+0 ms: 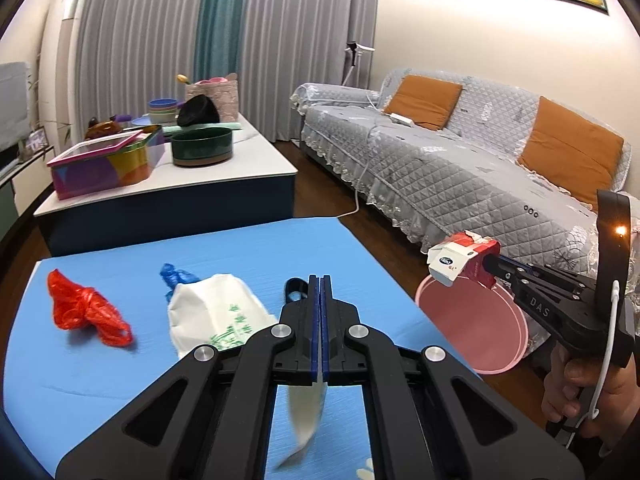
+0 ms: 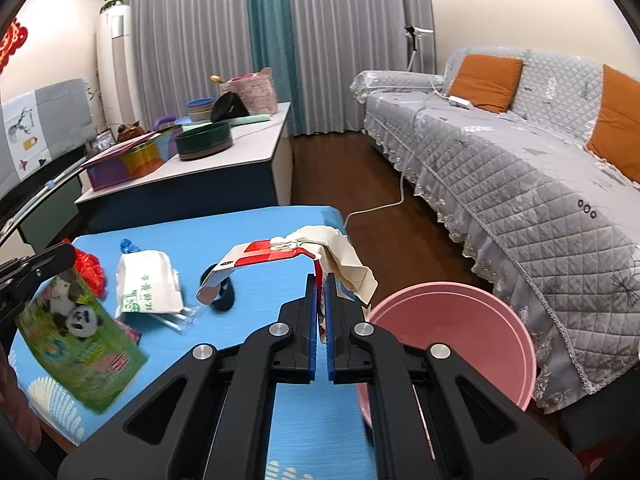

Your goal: Collect trash

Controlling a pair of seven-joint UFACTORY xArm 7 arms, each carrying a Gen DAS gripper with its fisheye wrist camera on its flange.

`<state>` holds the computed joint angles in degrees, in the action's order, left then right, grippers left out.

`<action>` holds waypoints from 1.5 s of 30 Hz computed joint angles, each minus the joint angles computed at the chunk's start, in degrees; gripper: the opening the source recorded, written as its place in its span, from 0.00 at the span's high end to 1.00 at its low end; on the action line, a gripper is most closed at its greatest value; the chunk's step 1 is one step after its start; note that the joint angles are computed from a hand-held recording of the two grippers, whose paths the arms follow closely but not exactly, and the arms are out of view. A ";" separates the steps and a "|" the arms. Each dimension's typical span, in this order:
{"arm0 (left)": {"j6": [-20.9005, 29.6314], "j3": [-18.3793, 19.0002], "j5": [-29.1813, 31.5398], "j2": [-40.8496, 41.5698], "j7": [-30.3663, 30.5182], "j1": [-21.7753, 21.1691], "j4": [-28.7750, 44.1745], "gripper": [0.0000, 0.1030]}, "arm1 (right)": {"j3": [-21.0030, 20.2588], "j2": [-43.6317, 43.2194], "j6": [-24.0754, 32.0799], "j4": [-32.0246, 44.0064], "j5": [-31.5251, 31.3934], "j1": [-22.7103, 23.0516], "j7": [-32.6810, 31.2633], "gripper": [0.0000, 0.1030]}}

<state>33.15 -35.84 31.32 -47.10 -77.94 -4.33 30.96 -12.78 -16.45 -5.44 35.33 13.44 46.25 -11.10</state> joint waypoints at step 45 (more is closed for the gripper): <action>-13.45 8.79 -2.01 21.62 -10.61 -9.99 -5.81 0.72 | -3.15 0.45 2.94 1.58 12.03 -0.49 -9.78 0.96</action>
<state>19.71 -27.05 29.31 -25.48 -88.54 -14.32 25.15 -15.94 -16.00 -2.50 36.91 25.47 45.75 -20.88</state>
